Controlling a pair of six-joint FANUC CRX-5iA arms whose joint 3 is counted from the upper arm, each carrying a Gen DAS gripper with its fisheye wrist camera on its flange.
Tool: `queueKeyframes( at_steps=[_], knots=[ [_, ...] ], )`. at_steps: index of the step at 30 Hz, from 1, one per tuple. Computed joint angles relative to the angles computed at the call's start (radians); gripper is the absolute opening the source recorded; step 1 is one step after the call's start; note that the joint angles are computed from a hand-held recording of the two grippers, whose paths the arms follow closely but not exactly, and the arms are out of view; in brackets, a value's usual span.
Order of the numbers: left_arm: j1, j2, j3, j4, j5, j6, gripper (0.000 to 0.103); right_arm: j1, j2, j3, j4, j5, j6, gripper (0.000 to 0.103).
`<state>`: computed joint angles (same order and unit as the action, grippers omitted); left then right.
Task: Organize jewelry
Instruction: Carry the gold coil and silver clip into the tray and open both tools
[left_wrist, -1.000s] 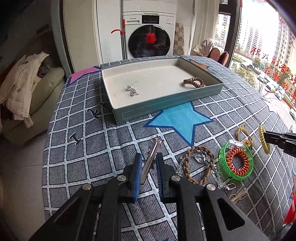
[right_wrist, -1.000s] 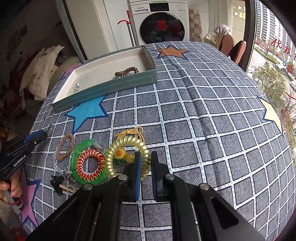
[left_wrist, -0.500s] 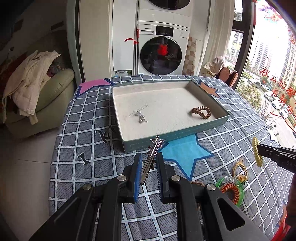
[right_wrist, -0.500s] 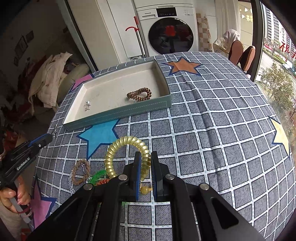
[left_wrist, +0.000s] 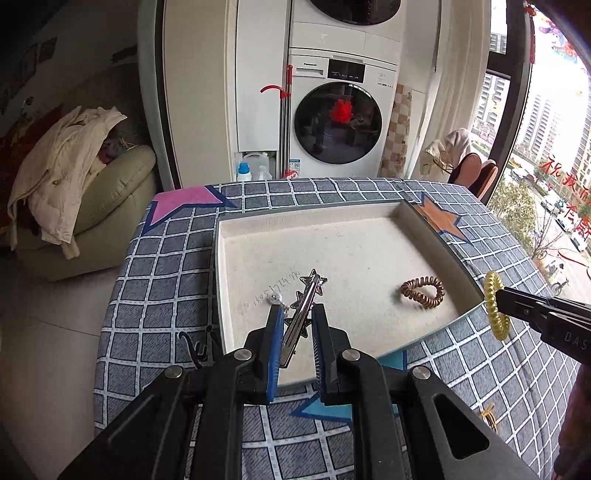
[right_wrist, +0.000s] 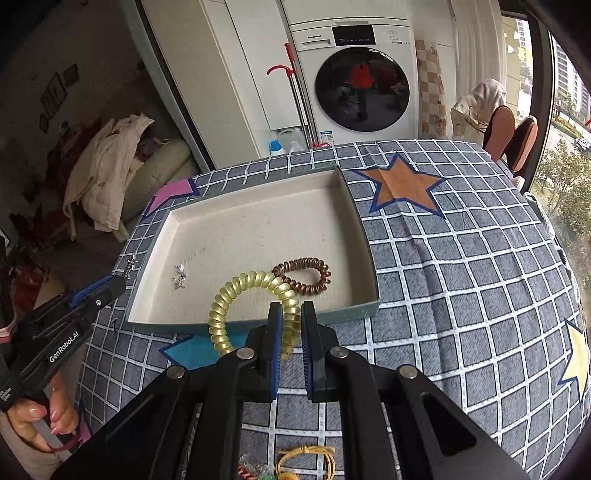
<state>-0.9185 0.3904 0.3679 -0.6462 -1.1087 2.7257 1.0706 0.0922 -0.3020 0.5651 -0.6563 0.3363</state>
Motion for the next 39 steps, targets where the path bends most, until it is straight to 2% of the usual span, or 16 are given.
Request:
queueKeyframes(
  at_steps=[12,21,28,30,32,34,37,39],
  knots=[
    [0.069,0.157,0.155,0.062,-0.031,-0.099,0.035,-0.095,0.169,0.154,-0.037,0.03,0.064,0.011],
    [0.09,0.201,0.174,0.096,-0.026,-0.145,0.035,-0.122,0.271,0.234,-0.047,-0.004,0.089,0.011],
    [0.08,0.231,0.205,0.081,-0.063,-0.161,0.036,-0.125,0.308,0.271,-0.098,-0.035,0.137,0.012],
    [0.08,0.232,0.207,0.081,-0.069,-0.157,0.036,-0.125,0.312,0.279,-0.115,-0.042,0.155,0.019],
    [0.077,0.227,0.202,0.077,-0.07,-0.15,0.036,-0.124,0.307,0.272,-0.114,-0.033,0.154,0.046],
    [0.073,0.219,0.195,0.069,-0.07,-0.147,0.036,-0.12,0.291,0.246,-0.084,-0.01,0.131,0.06],
    [0.062,0.202,0.181,0.053,-0.071,-0.129,0.036,-0.113,0.266,0.217,-0.071,0.021,0.112,0.062],
    [0.06,0.185,0.163,0.055,-0.061,-0.117,0.036,-0.109,0.248,0.199,-0.065,0.039,0.096,0.068]
  ],
)
